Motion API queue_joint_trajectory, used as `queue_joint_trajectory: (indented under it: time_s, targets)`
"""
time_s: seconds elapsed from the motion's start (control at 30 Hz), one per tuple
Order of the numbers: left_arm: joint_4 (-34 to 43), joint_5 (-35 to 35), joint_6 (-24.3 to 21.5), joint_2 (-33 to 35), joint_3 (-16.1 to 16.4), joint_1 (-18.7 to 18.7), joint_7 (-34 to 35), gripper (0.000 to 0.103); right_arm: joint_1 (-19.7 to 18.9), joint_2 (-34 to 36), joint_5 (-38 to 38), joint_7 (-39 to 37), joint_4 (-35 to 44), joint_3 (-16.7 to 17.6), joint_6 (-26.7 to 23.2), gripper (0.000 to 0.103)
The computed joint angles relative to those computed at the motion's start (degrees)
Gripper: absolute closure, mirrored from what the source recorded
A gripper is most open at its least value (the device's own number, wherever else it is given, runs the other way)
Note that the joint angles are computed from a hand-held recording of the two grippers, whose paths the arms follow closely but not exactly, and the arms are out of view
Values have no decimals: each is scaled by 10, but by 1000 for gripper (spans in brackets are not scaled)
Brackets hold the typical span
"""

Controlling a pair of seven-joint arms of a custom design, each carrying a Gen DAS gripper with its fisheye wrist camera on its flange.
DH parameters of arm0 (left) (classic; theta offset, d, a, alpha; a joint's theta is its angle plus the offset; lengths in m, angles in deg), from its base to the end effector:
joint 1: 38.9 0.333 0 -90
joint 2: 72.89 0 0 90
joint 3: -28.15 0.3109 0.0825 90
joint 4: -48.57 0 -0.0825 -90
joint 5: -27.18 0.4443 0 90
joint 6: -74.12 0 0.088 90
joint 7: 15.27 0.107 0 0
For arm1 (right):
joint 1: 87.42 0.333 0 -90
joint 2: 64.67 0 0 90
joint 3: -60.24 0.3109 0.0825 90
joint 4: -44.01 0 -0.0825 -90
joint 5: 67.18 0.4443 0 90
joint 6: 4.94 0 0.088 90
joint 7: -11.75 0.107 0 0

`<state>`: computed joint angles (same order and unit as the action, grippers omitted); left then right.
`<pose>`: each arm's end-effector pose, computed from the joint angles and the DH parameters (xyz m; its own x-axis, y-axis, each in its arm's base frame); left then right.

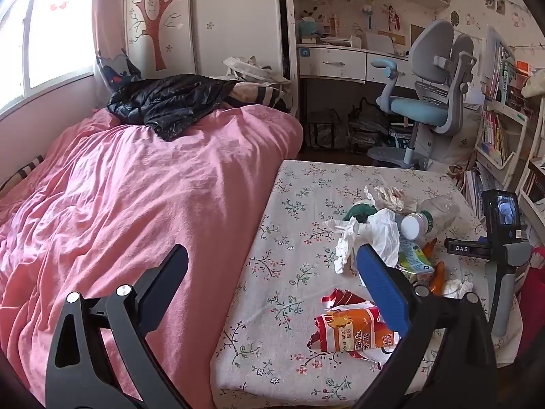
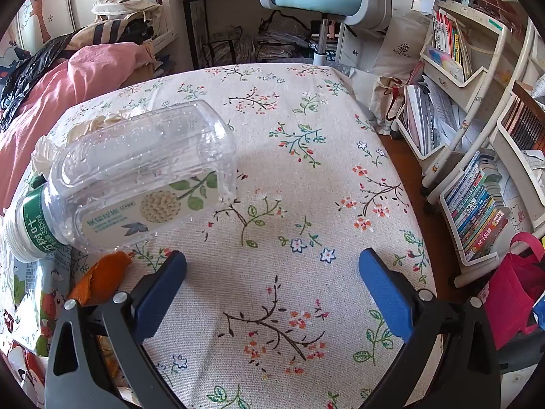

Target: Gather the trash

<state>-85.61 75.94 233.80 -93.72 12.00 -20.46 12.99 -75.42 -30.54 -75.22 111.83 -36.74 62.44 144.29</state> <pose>0.5438 -0.0213 0.5167 0.4092 -0.9113 -0.0454 -0.5297 -0.1968 -0.8251 0.7895 0.1959 0.3934 0.1545 -0.9880 0.0060 -0.8118 -0.1305 -0.5692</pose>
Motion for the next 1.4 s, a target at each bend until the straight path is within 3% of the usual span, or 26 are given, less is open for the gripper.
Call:
queue_joint_trajectory:
  time_s: [0.57, 1.07, 1.2, 1.3, 1.4]
  targets:
    - [7, 10, -5, 17, -1, -8, -11, 7, 0, 0, 1, 0, 0, 0, 0, 6]
    - [47, 34, -27, 68, 27, -48, -6, 7, 12, 9, -9, 27, 9, -10, -2, 6]
    - [61, 35, -29, 83, 39, -59, -15, 8, -10, 11, 22, -20, 23, 18, -30, 6]
    - [66, 33, -27, 89, 46, -65, -24, 8, -14, -22, 33, -16, -21, 13, 9, 6]
    - [69, 39, -28, 91, 47, -70, -31, 8, -14, -90, 14, -18, -112, 6, 127, 6]
